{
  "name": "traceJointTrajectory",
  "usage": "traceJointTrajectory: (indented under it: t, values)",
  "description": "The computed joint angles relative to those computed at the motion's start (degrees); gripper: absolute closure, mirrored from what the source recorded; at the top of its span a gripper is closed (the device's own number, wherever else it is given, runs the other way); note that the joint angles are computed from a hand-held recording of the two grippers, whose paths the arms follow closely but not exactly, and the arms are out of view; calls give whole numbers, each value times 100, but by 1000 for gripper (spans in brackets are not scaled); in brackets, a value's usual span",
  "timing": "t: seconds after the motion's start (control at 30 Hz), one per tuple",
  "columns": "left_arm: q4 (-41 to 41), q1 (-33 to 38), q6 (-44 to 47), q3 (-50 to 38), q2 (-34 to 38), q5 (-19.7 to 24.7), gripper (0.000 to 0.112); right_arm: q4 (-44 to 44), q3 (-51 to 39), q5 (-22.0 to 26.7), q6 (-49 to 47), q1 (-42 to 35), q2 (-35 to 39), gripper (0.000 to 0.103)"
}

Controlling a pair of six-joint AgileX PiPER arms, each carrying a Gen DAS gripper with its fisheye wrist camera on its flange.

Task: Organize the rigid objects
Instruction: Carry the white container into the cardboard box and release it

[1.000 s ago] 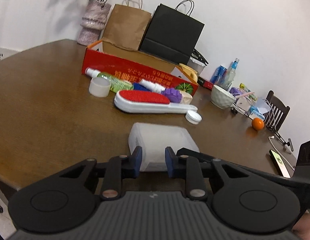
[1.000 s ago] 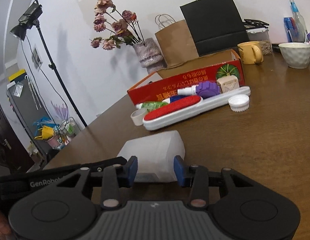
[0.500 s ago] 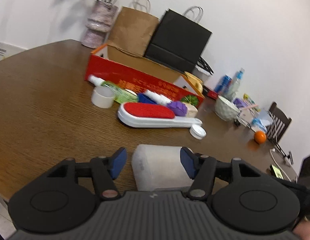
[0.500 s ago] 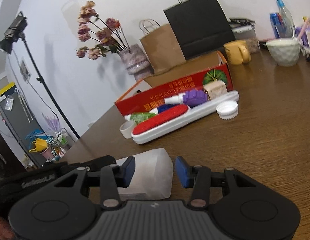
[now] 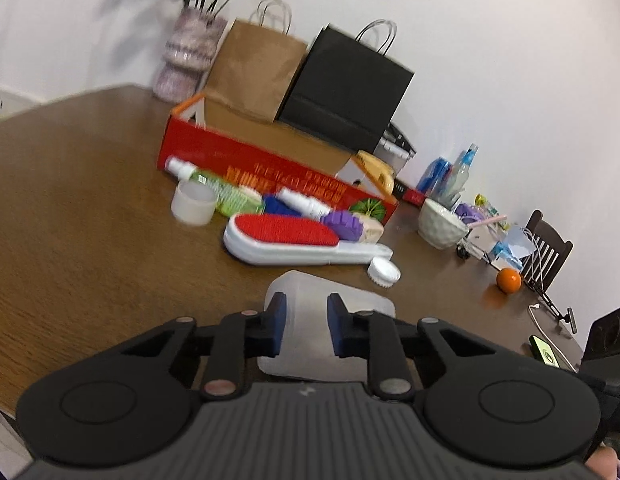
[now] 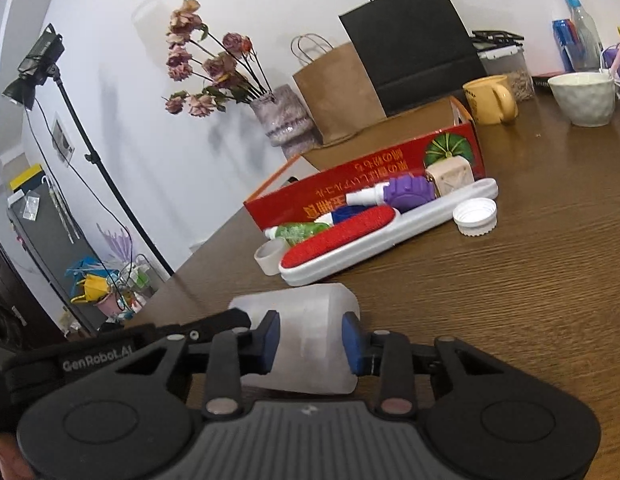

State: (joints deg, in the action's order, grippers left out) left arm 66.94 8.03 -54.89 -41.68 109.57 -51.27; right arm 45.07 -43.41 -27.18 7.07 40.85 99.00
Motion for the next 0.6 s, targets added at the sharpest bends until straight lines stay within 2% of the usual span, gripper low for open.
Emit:
traceJointTrajectory:
  t: [0.17, 0.3, 0.47, 0.53, 0.6]
  values:
    - [44, 214, 134, 300, -337, -378, 90, 687, 192, -468, -525, 349, -376, 74]
    - [11, 227, 91, 326, -540, -488, 90, 1161, 10, -439, -1294, 349, -567, 75]
    - [-157, -120, -262, -328, -663, -333, 90, 1296, -628, -50, -2090, -232, -640, 75]
    - [-219, -379, -499, -815, -662, -58, 90, 1170, -1054, 344, -2330, -672, -580, 75]
    - [-156, -724, -969, -1545, -544, 441, 90, 1018, -1674, 917, -2494, -1239, -374, 75]
